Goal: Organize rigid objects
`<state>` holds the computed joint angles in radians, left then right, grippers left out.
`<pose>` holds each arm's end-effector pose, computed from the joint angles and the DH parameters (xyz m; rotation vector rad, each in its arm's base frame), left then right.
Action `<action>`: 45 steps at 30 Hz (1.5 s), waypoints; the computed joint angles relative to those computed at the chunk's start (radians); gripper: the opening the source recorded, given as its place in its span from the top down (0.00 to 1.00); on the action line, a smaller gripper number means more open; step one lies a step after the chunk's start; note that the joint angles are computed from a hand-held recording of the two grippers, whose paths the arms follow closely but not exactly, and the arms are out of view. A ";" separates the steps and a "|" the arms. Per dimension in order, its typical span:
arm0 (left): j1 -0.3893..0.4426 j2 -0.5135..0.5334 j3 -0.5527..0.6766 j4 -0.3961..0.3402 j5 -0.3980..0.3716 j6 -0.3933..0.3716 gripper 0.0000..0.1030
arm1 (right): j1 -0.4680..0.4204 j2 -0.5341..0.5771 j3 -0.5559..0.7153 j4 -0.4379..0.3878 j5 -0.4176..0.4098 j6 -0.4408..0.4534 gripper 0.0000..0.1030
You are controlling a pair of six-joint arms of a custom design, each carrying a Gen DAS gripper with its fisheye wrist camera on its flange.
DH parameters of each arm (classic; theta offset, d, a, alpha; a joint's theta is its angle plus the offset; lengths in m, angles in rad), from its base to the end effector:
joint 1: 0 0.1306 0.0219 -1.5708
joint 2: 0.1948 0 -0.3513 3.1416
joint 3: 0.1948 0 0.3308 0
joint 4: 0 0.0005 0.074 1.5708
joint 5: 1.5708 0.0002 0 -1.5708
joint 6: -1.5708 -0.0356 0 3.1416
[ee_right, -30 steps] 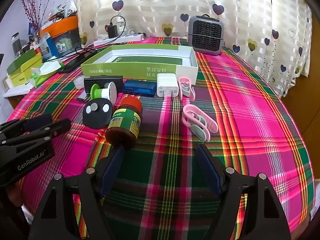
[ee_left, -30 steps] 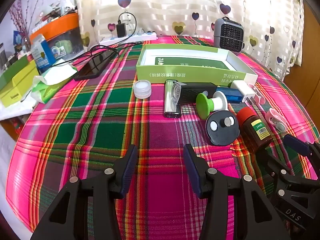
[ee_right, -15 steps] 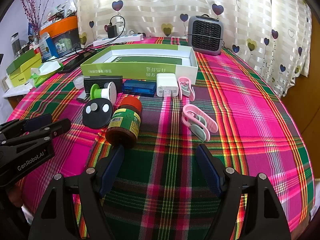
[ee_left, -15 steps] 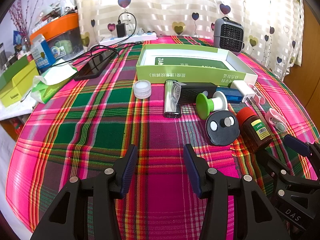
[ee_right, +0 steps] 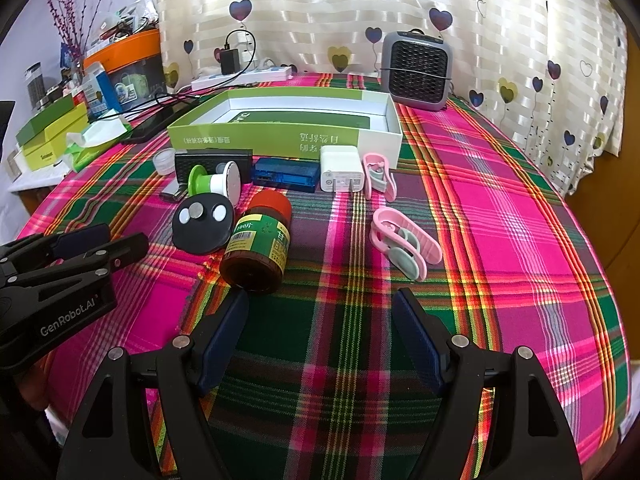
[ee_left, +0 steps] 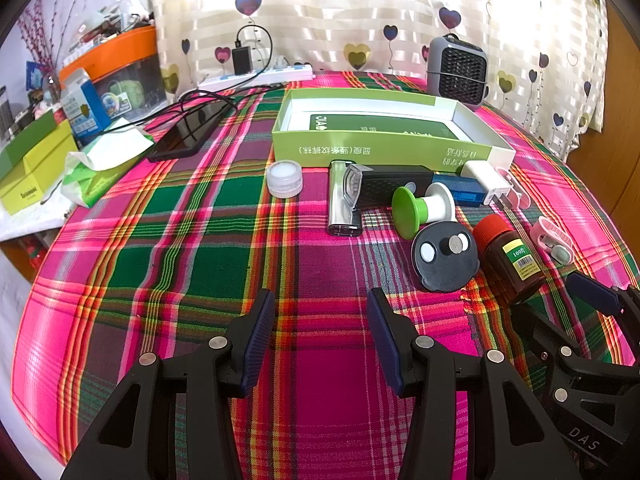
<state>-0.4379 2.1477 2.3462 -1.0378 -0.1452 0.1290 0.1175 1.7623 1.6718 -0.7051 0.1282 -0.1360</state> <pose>0.6033 -0.2773 0.3662 0.3031 2.3811 -0.0895 0.5568 0.0606 0.3479 0.0836 2.3568 -0.0285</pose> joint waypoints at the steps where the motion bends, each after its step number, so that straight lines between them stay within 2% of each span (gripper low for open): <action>1: 0.000 0.000 0.000 0.000 0.000 0.000 0.55 | -0.002 0.000 -0.001 0.002 -0.001 0.001 0.28; 12: 0.005 0.003 0.007 -0.004 0.019 -0.014 0.55 | 0.005 0.007 0.012 -0.015 -0.022 0.017 0.28; 17: 0.014 0.014 0.024 -0.006 0.041 -0.033 0.55 | 0.016 0.037 0.063 -0.049 -0.058 0.043 0.28; 22: 0.018 -0.003 -0.010 0.018 0.066 -0.050 0.55 | -0.002 0.080 0.144 -0.111 -0.091 0.027 0.28; 31: 0.027 0.009 0.019 -0.004 0.104 -0.066 0.55 | -0.007 0.130 0.232 -0.165 -0.103 0.008 0.28; 33: 0.033 0.016 0.035 -0.014 0.137 -0.070 0.55 | -0.010 0.141 0.249 -0.172 -0.106 0.004 0.30; 36: 0.049 0.033 0.069 -0.030 0.242 -0.068 0.55 | -0.016 0.153 0.271 -0.183 -0.101 0.004 0.36; 41: 0.057 0.071 0.146 -0.070 0.338 -0.075 0.55 | -0.023 0.164 0.291 -0.188 -0.100 0.003 0.46; 45: 0.063 0.099 0.204 -0.099 0.437 -0.061 0.55 | -0.030 0.164 0.291 -0.186 -0.101 0.002 0.60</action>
<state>-0.3747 2.2467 2.5499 -1.1372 0.2919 0.0676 0.0873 1.9261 1.9629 -0.8909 0.0276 -0.1339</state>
